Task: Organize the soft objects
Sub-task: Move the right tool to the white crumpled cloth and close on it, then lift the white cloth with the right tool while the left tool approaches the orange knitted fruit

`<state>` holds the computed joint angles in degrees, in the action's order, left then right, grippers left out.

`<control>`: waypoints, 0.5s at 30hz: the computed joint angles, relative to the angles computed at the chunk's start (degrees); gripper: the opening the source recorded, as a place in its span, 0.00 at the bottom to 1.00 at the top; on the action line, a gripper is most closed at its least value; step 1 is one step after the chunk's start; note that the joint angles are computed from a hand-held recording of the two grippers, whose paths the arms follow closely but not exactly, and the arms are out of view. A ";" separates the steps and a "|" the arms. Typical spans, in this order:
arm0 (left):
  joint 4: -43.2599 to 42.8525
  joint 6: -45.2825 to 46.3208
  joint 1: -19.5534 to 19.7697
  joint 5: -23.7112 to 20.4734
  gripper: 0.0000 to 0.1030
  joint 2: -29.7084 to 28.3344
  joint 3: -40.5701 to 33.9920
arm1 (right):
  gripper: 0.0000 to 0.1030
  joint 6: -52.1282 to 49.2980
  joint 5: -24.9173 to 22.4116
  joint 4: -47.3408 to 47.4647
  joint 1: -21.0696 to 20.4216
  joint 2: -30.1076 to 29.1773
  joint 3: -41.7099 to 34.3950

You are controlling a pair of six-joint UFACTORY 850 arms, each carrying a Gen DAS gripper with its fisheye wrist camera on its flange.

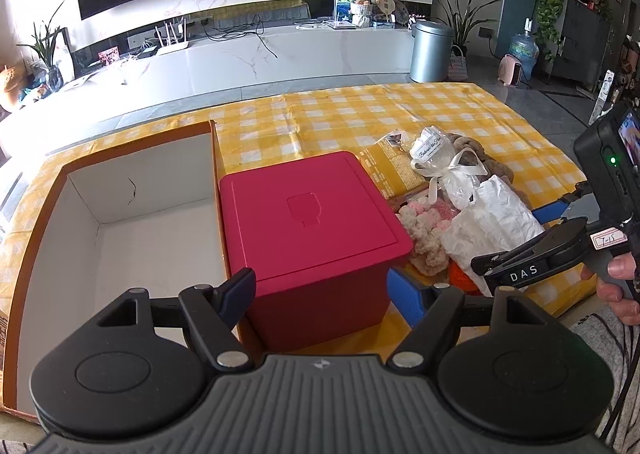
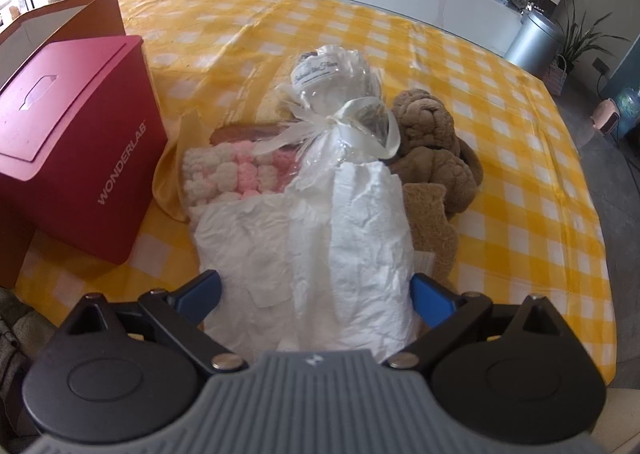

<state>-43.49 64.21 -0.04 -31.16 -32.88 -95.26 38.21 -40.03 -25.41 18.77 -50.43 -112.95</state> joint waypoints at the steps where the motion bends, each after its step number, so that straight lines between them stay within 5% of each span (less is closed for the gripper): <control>1: 0.84 -1.05 0.06 -1.14 0.86 -0.38 -0.56 | 0.86 0.62 1.06 -0.01 -0.04 0.62 0.99; 4: 1.15 -1.53 0.31 -3.34 0.89 -0.93 -1.58 | 0.53 4.43 4.41 -1.07 -0.17 3.15 4.80; 5: 1.85 -2.25 0.32 -4.09 0.89 -1.12 -2.08 | 0.24 7.03 4.11 -3.11 -0.01 3.63 5.43; 6: 2.12 -2.75 0.40 -5.19 0.89 -1.46 -2.79 | 0.13 8.70 2.85 -4.56 0.19 3.54 5.28; 13: 0.07 -0.23 0.76 -4.99 0.89 -0.32 -2.67 | 0.12 9.47 9.57 -1.63 -1.08 7.59 11.00; 15: -0.63 -0.26 0.96 -4.30 0.89 -0.07 -2.23 | 0.32 9.35 8.66 -1.65 -0.93 6.94 10.17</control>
